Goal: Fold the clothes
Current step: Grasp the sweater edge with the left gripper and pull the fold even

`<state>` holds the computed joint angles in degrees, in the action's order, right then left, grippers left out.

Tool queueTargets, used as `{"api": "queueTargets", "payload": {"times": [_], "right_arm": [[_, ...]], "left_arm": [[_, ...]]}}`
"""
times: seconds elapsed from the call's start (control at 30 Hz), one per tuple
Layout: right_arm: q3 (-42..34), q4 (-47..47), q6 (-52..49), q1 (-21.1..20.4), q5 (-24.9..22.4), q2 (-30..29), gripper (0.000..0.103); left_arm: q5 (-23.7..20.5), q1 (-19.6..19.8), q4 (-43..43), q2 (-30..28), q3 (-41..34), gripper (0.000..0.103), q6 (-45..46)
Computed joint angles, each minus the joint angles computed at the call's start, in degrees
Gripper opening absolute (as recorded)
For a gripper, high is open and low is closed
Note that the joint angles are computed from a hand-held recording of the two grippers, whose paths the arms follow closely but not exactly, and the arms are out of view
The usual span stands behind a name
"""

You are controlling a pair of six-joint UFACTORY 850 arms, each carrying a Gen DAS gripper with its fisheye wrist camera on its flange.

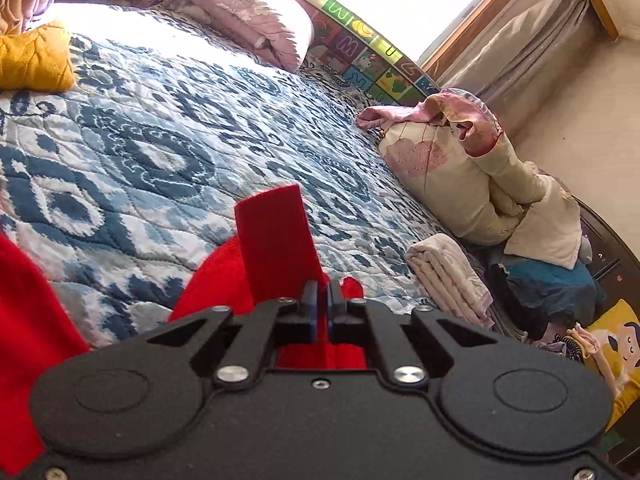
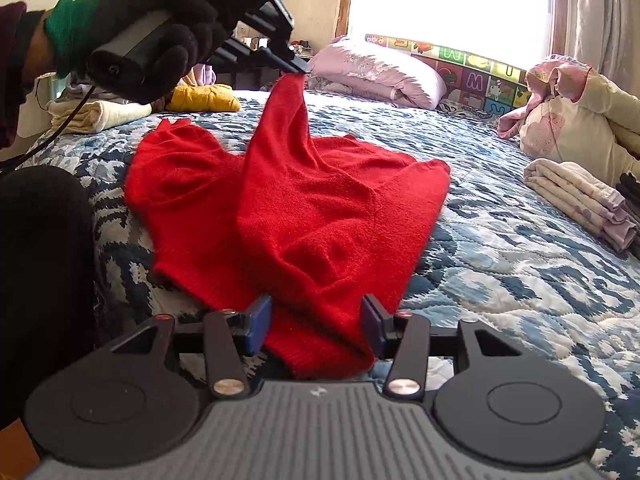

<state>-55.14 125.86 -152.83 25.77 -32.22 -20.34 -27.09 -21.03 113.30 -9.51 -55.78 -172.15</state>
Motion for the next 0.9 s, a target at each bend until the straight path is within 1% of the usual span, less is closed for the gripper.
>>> {"api": "queueTargets", "payload": {"times": [0.1,0.27,0.33,0.43,0.47,0.53,0.67,0.73,0.8,0.87,0.9], "right_arm": [[0.2,0.9,-1.6,0.1,-0.6,0.0,0.049],[-0.3,0.4,-0.1,-0.2,-0.8,-0.6,0.048],[-0.6,-0.7,1.3,-0.4,-0.7,-0.8,0.045],[-1.1,-1.6,3.9,-0.8,-0.8,-1.2,0.038],[-1.3,-2.0,4.9,-1.0,-0.8,-1.3,0.034],[-1.7,-2.9,6.9,-1.4,-1.1,-1.6,0.033],[-1.9,-3.5,7.4,-1.4,-1.1,-1.7,0.034],[-1.7,-2.6,6.3,-1.4,-1.1,-1.3,0.038],[-1.7,-2.0,6.6,-1.6,-1.9,-1.2,0.048],[-1.8,-1.6,7.2,-1.7,-2.4,-1.1,0.05],[-1.8,-1.2,7.4,-1.8,-2.8,-1.1,0.05]], "left_arm": [[1.7,0.3,-3.1,-4.2,-6.0,0.002,5.0],[3.6,0.4,-13.7,-11.9,-15.6,0.001,17.9],[3.4,0.2,-17.3,-14.4,-18.4,0.001,22.9],[2.1,-0.1,-24.3,-18.2,-22.8,0.001,32.4],[1.6,-0.2,-26.5,-19.7,-24.5,0.001,35.6],[0.9,-0.3,-28.8,-21.6,-26.6,0.0,40.0],[0.8,-0.6,-31.3,-24.8,-30.0,0.0,49.3],[1.1,-0.6,-30.0,-24.7,-29.4,0.0,48.6],[1.4,-0.6,-27.6,-23.9,-28.1,0.0,46.2],[2.6,-0.4,-25.2,-22.6,-26.2,0.0,43.3],[3.1,-0.3,-26.0,-22.4,-26.1,0.0,43.9]]}}
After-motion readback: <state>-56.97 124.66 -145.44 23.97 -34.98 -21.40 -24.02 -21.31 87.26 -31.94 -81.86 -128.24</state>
